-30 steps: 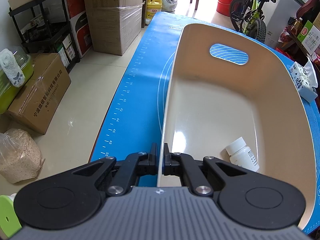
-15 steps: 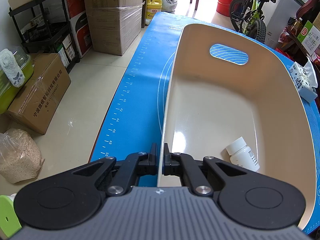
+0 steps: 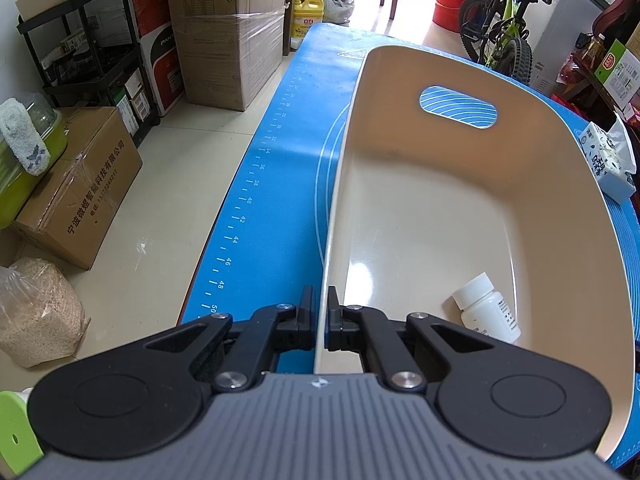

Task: Organize rigid objects
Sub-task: 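Move the right gripper back to the red action figure and grasp its head, then lift the red figure and lower it into the basket with the right gripper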

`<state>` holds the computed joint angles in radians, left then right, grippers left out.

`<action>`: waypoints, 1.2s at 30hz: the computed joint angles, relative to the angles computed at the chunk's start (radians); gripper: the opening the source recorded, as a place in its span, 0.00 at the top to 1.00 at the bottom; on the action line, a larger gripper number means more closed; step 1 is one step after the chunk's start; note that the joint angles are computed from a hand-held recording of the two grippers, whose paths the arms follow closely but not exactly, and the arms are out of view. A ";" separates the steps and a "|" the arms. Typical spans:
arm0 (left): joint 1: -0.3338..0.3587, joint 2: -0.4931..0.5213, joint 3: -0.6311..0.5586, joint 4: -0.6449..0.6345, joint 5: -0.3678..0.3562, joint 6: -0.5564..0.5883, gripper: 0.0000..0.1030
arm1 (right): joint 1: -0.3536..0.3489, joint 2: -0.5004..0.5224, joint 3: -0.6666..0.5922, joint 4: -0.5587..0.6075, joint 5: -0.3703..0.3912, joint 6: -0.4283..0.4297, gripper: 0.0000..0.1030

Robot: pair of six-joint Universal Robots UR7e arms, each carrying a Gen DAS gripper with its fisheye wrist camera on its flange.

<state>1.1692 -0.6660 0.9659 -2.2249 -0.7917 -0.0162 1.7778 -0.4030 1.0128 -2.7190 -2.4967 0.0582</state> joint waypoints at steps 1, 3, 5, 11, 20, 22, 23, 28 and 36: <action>0.000 0.000 0.000 0.000 0.000 0.001 0.95 | -0.002 0.001 -0.001 0.010 0.006 0.006 0.35; 0.000 0.001 -0.002 0.000 -0.001 0.001 0.95 | -0.004 0.004 0.000 0.020 0.009 0.010 0.36; 0.000 0.001 -0.002 0.001 0.000 0.001 0.95 | -0.001 0.013 -0.003 -0.001 -0.005 -0.016 0.37; 0.000 0.001 -0.001 0.000 -0.001 0.000 0.95 | -0.001 0.006 0.018 -0.048 0.035 -0.061 0.56; 0.000 0.002 -0.003 0.000 -0.002 0.001 0.95 | 0.001 0.001 0.049 -0.160 0.031 -0.108 0.58; 0.000 0.003 -0.003 -0.003 -0.001 0.004 0.95 | 0.002 0.001 0.052 -0.181 0.025 -0.121 0.58; 0.000 0.003 -0.003 -0.003 -0.001 0.004 0.95 | 0.003 0.002 0.053 -0.190 0.024 -0.127 0.58; 0.000 0.003 -0.003 -0.003 -0.001 0.003 0.95 | 0.008 0.007 0.048 -0.232 0.007 -0.159 0.58; 0.001 0.003 -0.002 -0.003 -0.001 0.004 0.95 | 0.013 -0.001 0.059 -0.295 -0.020 -0.168 0.58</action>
